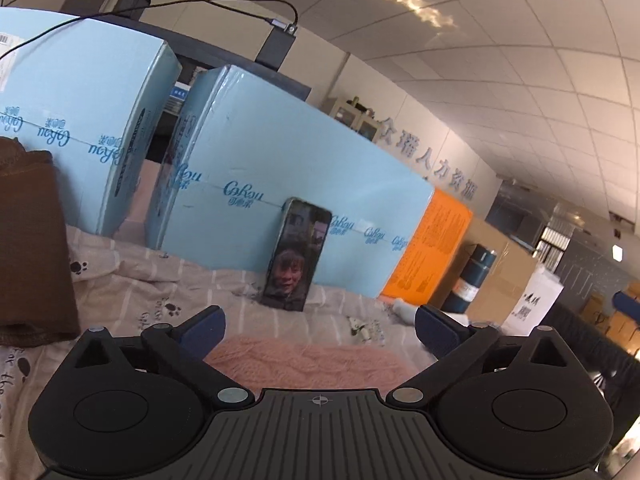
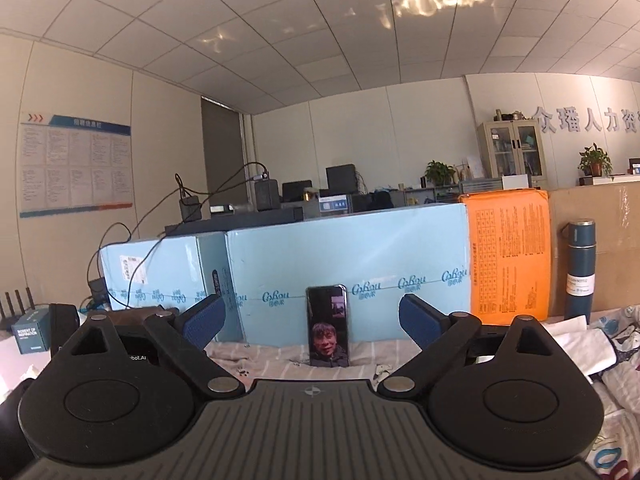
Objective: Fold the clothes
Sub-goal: 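Carry the pink sweater onto the bed sheet and open both grippers, then grasp a sweater edge with the right gripper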
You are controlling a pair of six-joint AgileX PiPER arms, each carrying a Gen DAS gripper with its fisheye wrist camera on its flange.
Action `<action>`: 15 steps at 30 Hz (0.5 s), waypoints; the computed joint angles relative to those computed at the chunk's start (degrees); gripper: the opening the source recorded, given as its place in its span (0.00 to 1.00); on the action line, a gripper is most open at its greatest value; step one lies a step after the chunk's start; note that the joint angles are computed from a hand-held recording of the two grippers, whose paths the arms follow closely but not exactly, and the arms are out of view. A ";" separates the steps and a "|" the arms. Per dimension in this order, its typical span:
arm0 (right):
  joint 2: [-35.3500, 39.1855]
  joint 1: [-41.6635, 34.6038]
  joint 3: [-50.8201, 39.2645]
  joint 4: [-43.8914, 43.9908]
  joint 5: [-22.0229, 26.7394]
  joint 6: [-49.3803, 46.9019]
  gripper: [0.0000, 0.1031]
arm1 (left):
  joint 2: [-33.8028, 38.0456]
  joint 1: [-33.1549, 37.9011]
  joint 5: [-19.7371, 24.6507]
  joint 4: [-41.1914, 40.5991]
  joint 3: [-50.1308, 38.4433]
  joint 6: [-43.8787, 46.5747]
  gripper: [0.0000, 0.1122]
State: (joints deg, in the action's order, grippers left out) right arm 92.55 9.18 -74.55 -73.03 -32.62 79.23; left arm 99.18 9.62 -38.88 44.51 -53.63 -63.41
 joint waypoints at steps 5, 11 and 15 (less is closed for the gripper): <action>15.28 2.41 -13.05 3.47 -5.60 6.01 0.94 | 13.32 5.32 -21.43 10.99 -13.66 -27.38 0.92; 30.63 5.85 -33.56 -5.51 0.46 16.47 0.93 | 27.26 3.63 -23.25 9.87 -31.62 -40.66 0.92; 35.79 7.09 -41.10 -12.34 4.76 21.43 0.87 | 31.65 2.00 -22.40 8.61 -37.16 -40.78 0.90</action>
